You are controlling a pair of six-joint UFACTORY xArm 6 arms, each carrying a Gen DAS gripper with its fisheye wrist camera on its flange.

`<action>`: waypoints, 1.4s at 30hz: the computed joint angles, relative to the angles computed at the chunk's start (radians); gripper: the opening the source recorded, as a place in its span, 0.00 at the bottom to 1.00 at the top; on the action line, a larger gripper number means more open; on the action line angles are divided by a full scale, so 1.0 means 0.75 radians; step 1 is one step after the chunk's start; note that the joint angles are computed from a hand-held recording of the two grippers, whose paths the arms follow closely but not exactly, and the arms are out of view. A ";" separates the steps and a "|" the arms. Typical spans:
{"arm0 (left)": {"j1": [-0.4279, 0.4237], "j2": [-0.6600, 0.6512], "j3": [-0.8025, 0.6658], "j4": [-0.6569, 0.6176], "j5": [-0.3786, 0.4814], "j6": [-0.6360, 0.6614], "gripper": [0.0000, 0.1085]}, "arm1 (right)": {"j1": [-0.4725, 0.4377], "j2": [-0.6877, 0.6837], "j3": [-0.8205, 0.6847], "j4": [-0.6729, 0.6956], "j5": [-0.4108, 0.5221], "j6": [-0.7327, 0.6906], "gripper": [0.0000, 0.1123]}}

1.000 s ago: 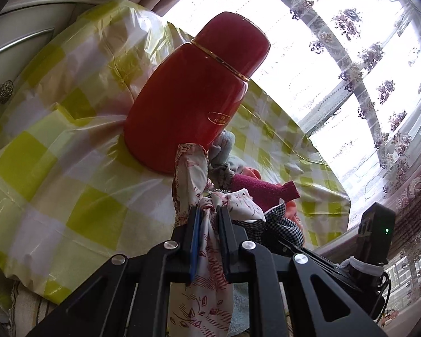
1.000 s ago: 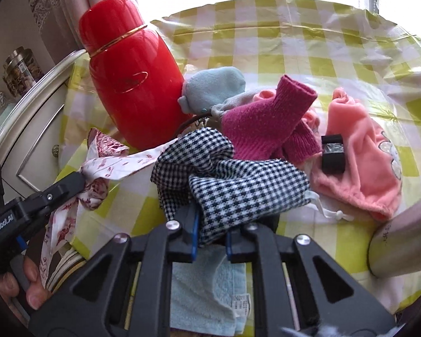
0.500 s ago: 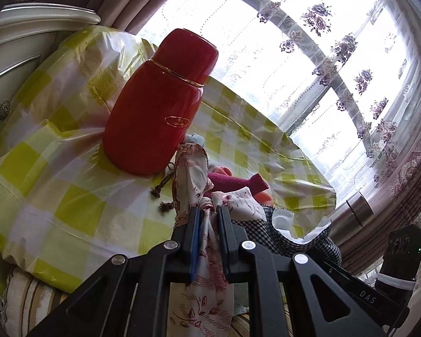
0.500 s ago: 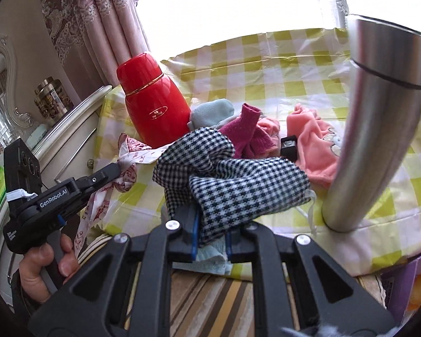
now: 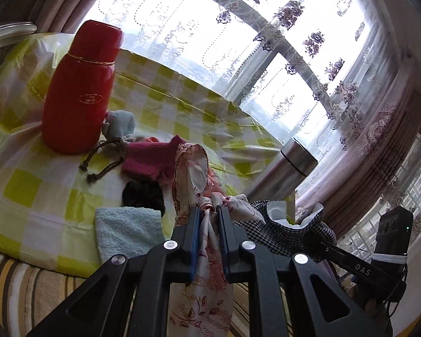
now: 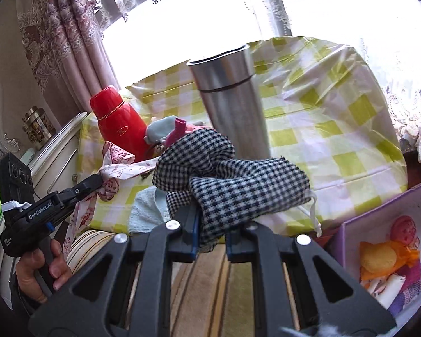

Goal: Organize soft objects
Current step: 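Carry floral and houndstooth cloths over the purple box and open both tools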

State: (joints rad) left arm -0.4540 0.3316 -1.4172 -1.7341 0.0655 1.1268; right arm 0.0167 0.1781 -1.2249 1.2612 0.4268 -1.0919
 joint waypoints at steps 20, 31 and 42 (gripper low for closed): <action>-0.236 0.238 -0.353 0.697 0.285 -0.466 0.13 | -0.367 -0.122 0.140 -0.096 -0.267 0.129 0.15; -0.301 0.531 -0.824 1.090 0.466 -0.787 0.33 | -0.482 -0.084 0.137 -0.259 -0.367 0.341 0.16; -0.285 0.582 -0.867 1.216 0.517 -0.959 0.59 | -0.516 -0.084 0.147 -0.219 -0.368 0.319 0.51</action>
